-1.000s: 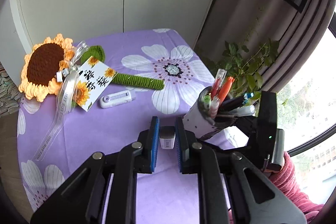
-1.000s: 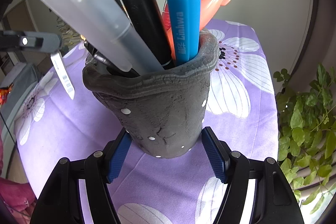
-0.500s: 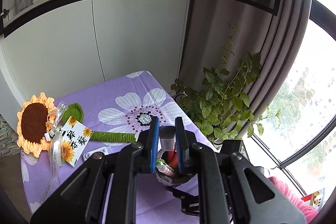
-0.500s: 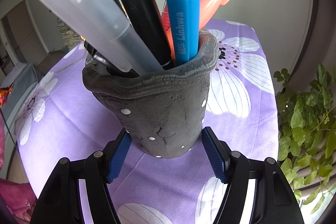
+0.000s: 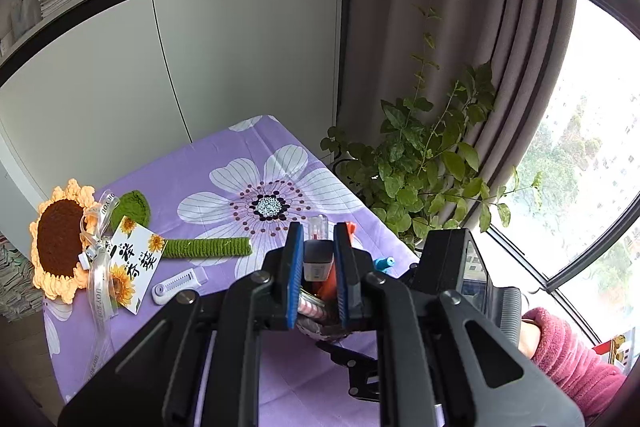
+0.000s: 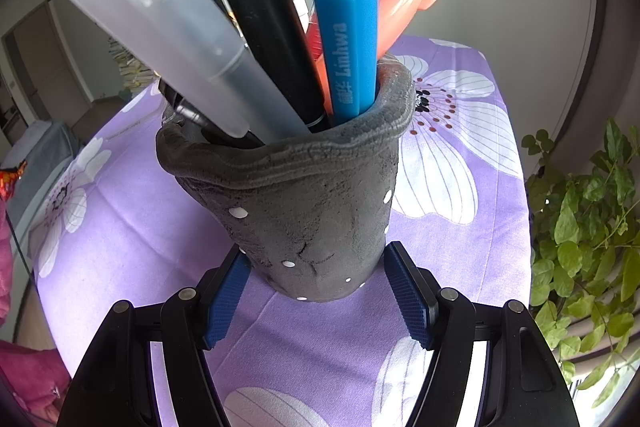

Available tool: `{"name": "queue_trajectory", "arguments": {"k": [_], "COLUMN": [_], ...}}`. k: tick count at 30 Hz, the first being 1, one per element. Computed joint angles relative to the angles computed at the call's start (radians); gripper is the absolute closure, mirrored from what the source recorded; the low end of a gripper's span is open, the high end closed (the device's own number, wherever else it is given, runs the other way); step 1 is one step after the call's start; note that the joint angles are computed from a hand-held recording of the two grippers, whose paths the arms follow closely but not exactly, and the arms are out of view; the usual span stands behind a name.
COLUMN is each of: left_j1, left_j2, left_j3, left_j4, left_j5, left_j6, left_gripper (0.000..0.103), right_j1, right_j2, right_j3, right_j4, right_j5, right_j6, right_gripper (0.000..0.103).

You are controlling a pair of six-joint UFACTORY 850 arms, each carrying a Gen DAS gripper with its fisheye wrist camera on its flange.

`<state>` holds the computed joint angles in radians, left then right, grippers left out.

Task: Organize stationery
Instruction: 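Lift the white eraser with the left gripper and drop it into the cup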

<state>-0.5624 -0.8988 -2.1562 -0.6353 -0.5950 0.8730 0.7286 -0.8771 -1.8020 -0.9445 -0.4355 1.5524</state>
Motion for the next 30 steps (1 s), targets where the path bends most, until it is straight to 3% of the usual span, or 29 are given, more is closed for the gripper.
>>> {"name": "queue_trajectory", "arguments": {"k": [5, 10, 16, 19, 20, 23, 26, 30], "left_j1": [-0.011, -0.022, -0.012, -0.001, 0.004, 0.019, 0.04, 0.066], "left_j2": [-0.008, -0.046, -0.08, -0.096, -0.093, -0.043, -0.03, -0.084], "left_j3": [0.006, -0.035, -0.089, -0.127, -0.126, -0.057, -0.049, -0.126], "left_j4": [0.062, 0.167, 0.156, 0.113, 0.089, 0.02, 0.019, 0.187], "left_j5": [0.038, 0.001, -0.051, -0.12, -0.127, -0.058, -0.012, 0.013], "left_j6": [-0.036, -0.114, -0.142, -0.131, -0.122, -0.081, -0.136, -0.369], "left_gripper": [0.09, 0.091, 0.09, 0.082, 0.075, 0.06, 0.059, 0.059], "right_j1": [0.0, 0.0, -0.004, -0.006, -0.006, -0.006, -0.008, -0.009], "right_j2": [0.001, 0.001, 0.002, 0.005, 0.004, 0.005, 0.006, 0.008], "right_j3": [0.001, 0.002, 0.0, 0.004, 0.003, 0.003, 0.006, 0.009], "right_j4": [-0.001, -0.001, 0.022, 0.023, 0.023, 0.023, 0.022, 0.02], "right_j5": [0.0, 0.002, 0.004, 0.007, 0.007, 0.006, 0.01, 0.012], "right_j6": [0.001, 0.001, -0.019, -0.019, -0.019, -0.019, -0.018, -0.016], "right_gripper": [0.033, 0.033, 0.033, 0.033, 0.033, 0.033, 0.033, 0.033]}}
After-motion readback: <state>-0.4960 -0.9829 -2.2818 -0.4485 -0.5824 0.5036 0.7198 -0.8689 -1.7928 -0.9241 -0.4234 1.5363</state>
